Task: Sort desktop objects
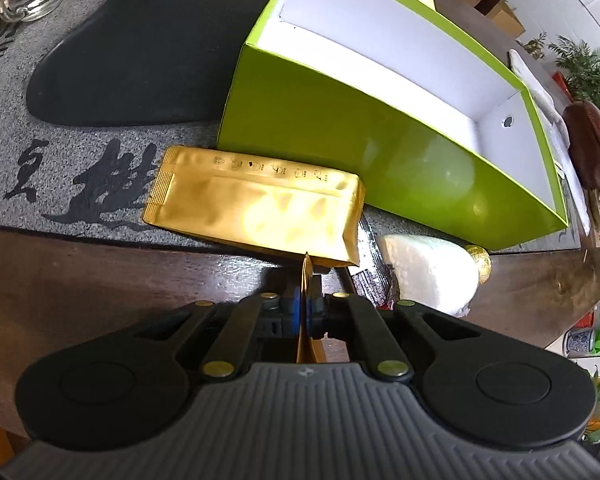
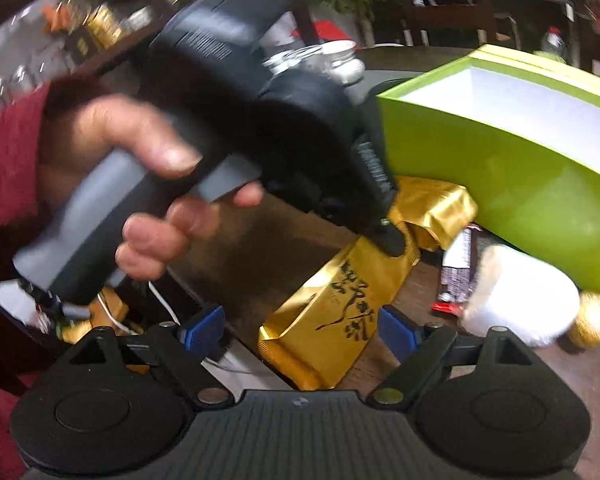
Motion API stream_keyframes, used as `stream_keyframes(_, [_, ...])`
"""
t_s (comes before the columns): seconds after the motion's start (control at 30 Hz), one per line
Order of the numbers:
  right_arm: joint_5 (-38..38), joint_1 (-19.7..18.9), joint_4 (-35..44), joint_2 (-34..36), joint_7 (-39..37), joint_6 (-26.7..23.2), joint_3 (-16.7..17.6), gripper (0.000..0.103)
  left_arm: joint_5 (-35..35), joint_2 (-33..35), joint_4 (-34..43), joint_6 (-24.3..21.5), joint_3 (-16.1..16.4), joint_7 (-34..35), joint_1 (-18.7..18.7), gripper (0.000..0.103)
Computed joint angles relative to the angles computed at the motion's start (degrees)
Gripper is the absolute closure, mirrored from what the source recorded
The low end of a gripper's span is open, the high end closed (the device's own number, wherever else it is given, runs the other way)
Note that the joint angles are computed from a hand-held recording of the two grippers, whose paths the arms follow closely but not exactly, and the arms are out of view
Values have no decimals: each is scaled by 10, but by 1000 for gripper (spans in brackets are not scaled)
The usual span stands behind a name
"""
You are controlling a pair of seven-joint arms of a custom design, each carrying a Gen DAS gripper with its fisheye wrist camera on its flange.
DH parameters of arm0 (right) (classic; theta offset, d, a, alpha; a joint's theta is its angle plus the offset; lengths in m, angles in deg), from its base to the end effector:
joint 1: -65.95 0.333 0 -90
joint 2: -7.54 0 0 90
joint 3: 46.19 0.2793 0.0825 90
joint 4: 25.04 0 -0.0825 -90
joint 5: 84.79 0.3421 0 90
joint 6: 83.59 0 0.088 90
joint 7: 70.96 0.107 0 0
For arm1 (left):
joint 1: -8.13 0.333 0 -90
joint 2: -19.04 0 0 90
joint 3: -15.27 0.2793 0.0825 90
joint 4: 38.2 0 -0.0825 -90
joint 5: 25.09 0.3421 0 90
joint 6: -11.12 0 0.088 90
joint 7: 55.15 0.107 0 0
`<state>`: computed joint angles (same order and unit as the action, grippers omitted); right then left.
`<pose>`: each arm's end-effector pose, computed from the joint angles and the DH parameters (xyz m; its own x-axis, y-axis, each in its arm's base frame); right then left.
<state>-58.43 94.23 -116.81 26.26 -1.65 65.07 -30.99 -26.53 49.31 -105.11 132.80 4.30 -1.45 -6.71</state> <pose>0.4932 0.4239 0.5026 0.7365 -0.6158 -0.2799 -0.6175 -0.4432 -0.6498 0.6307 -0.2673 0.5156 0.1745 -0.9222 0.3451 -0.9242 -0.2743 -0.2659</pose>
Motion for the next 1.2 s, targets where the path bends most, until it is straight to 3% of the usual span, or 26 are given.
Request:
stream_keyframes(0.2, [-167, 54, -20, -7, 75, 37, -44, 24, -7, -8, -14, 5, -1, 0, 5, 98])
stream_keyframes(0.27, [-173, 48, -33, -17, 87, 43, -39, 26, -12, -7, -13, 5, -3, 6, 7, 96])
stream_keyframes(0.4, [-159, 30, -70, -45, 93, 60, -30, 42, -20, 1, -2, 1, -8, 26, 9, 92])
stream_keyframes(0.6, [-175, 25, -120, -79, 144, 103, -39, 57, -31, 19, 23, -11, -12, 48, 7, 91])
stream_keyframes(0.77, [-168, 13, -119, -81, 157, 99, -36, 55, -24, 41, 62, -37, -3, 14, -5, 92])
stream_keyframes(0.9, [-151, 10, -119, -80, 107, 106, -21, 34, -13, 77, 127, -77, 4, -21, -15, 96])
stream_keyframes(1.2, [-175, 25, -103, -60, 94, 104, -21, 32, 2, 133, 229, -132, 9, -57, -32, 97])
